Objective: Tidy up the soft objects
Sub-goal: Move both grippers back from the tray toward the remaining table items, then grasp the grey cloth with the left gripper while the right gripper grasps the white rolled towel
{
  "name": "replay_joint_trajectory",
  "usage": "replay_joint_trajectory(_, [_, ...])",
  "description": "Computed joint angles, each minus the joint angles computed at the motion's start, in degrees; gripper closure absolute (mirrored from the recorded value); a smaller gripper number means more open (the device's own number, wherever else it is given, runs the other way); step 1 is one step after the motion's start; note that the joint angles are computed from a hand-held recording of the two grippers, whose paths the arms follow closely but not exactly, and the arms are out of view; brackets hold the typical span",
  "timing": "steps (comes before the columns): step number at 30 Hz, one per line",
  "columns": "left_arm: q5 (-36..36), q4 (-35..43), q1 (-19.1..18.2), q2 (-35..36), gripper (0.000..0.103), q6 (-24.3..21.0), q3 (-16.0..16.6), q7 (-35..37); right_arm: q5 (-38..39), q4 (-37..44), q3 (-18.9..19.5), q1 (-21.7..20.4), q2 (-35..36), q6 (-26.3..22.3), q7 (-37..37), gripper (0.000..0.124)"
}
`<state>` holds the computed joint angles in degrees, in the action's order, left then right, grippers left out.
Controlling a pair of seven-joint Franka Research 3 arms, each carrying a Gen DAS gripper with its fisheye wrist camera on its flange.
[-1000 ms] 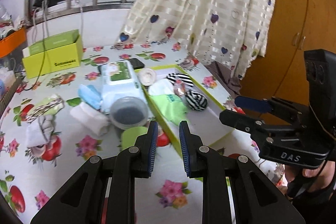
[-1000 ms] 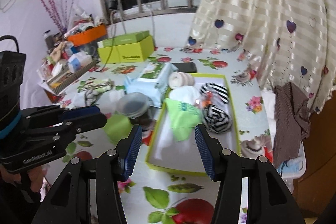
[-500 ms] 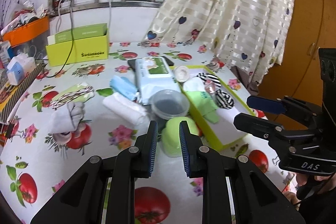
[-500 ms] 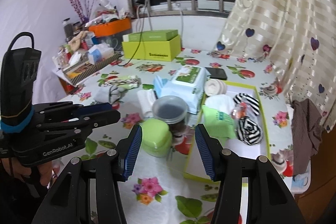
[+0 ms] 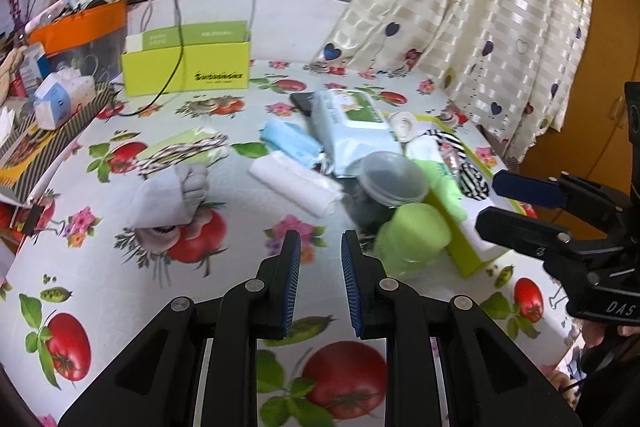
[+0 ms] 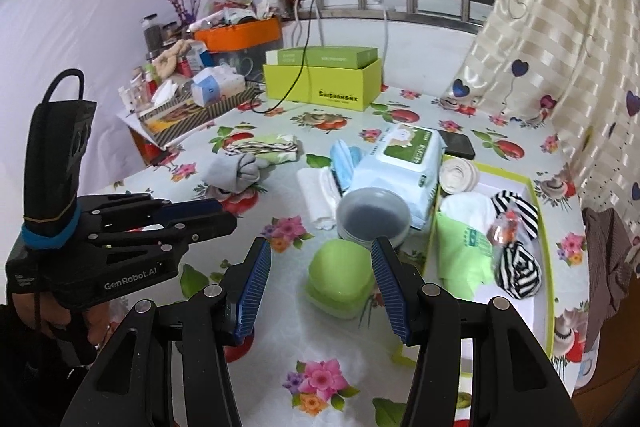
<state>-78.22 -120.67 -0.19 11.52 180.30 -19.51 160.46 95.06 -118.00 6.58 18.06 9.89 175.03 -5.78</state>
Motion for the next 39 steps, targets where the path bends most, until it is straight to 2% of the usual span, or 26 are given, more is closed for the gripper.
replay_joint_trajectory(6, [2.2,0.1,2.0,0.7,0.081,-0.1,0.6,-2.9,-11.1,1.6,0.9,-0.1,2.4,-0.5,9.0,0.072])
replay_joint_trajectory(9, [0.7,0.7,3.7,0.9,0.081,0.1,-0.1,-1.4,-16.4,2.6,2.0,-0.8,3.7,-0.7,13.1,0.072])
replay_joint_trajectory(15, [2.8,1.9,4.7,2.2,0.081,1.3,1.3,-4.0,-28.1,4.6,3.3,-2.0,6.2,-1.2,22.2,0.072])
replay_joint_trajectory(18, [3.6,2.8,7.1,3.3,0.081,2.4,-0.3,-4.5,-33.5,5.5,3.7,-2.5,7.3,-1.7,26.1,0.072])
replay_joint_trajectory(22, [9.0,3.9,8.5,5.3,0.078,3.3,-0.2,-9.0,-41.7,6.9,3.3,-2.3,9.0,-2.2,32.1,0.072])
replay_joint_trajectory(23, [11.3,4.1,8.1,5.8,0.069,3.4,0.7,-11.2,-43.5,7.2,3.2,-2.2,9.4,-2.3,33.6,0.072])
replay_joint_trajectory(24, [12.1,4.4,8.8,6.3,0.061,3.5,0.2,-11.7,-45.5,7.7,2.9,-2.0,9.9,-2.5,35.2,0.072])
replay_joint_trajectory(25, [12.9,4.9,9.7,6.9,0.059,3.3,-0.5,-12.0,-48.0,8.3,2.3,-1.6,10.4,-2.9,37.3,0.072])
replay_joint_trajectory(29, [21.2,6.8,8.2,9.3,0.058,2.3,2.4,-17.8,-57.4,10.8,0.1,-0.2,12.4,-4.7,44.3,0.072])
replay_joint_trajectory(31, [25.6,7.8,6.4,10.5,0.058,0.9,5.1,-21.6,-61.4,12.7,-0.3,-0.1,13.7,-6.4,46.6,0.072])
replay_joint_trajectory(34, [30.5,10.0,5.9,12.6,0.056,-2.1,6.7,-25.6,-68.1,16.5,-1.6,0.6,16.2,-9.8,51.0,0.072])
replay_joint_trajectory(36, [32.6,11.0,6.3,13.6,0.055,-3.3,6.7,-27.6,-73.7,19.6,-3.9,2.3,18.2,-11.6,55.2,0.072])
replay_joint_trajectory(39, [35.3,11.8,7.1,14.8,0.055,-3.7,6.3,-30.4,-78.8,25.4,-4.3,2.3,21.7,-16.8,58.2,0.072])
